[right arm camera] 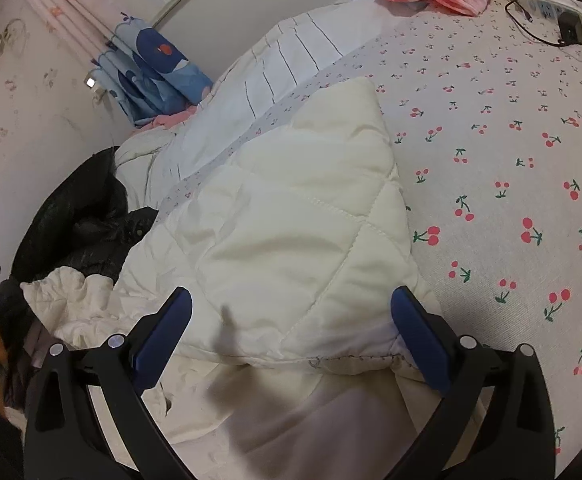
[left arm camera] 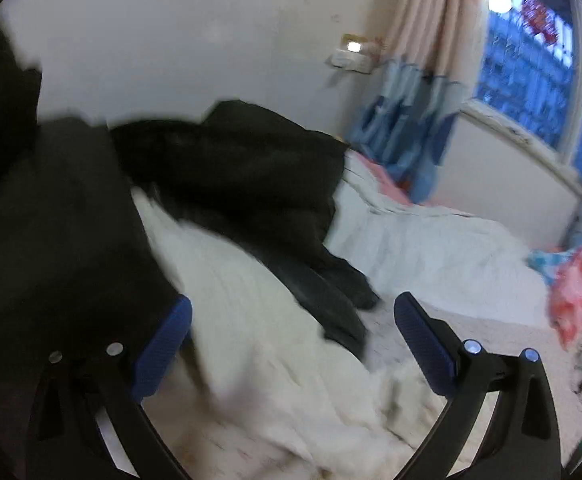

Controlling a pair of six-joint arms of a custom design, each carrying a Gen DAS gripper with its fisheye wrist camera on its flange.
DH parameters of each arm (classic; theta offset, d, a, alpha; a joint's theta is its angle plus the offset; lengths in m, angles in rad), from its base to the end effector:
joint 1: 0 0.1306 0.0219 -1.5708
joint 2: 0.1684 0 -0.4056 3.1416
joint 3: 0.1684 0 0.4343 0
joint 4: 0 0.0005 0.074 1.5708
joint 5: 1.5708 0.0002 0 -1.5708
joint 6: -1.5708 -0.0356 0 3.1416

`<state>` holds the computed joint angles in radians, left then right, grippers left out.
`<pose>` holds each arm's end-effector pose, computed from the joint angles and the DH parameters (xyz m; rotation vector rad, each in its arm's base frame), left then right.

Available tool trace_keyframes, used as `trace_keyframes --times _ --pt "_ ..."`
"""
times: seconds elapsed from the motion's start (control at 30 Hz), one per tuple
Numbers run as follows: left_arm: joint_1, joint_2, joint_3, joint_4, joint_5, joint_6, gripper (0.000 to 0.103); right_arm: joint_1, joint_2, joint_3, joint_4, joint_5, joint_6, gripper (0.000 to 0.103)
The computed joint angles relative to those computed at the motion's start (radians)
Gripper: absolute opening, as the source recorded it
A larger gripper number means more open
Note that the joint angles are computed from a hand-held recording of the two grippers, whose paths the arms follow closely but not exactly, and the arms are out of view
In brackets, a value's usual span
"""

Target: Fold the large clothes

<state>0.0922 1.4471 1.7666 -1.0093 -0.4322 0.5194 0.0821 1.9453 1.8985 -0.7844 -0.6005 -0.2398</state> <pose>0.5306 0.0635 0.6044 -0.8740 2.0168 0.2506 0.7307 0.0798 0.3811 -0.0968 2.3834 0.8709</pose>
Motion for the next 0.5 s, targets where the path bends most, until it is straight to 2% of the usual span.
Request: trace_keyframes --times 0.1,0.13,0.17,0.2,0.4,0.5 --pt "0.082 0.102 0.147 -0.207 0.03 0.115 0.097 0.002 0.002 0.001 -0.004 0.005 0.003 0.096" --pt "0.104 0.109 0.154 -0.232 0.066 0.142 0.097 0.002 0.001 -0.001 -0.002 0.007 0.004 0.096" --pt "0.129 0.118 0.16 -0.251 0.115 0.163 0.097 0.003 -0.001 -0.003 -0.001 0.01 0.005 0.096" --pt "0.142 0.125 0.165 -0.26 0.132 0.172 0.097 0.004 -0.001 -0.005 0.001 0.012 0.006 0.096" --pt "0.121 0.167 0.194 -0.26 0.153 0.178 0.097 0.003 -0.002 -0.006 0.005 0.006 -0.003 0.096" --pt "0.111 0.228 0.265 -0.394 0.006 0.195 0.097 0.002 0.002 -0.003 0.007 -0.001 -0.013 0.096"
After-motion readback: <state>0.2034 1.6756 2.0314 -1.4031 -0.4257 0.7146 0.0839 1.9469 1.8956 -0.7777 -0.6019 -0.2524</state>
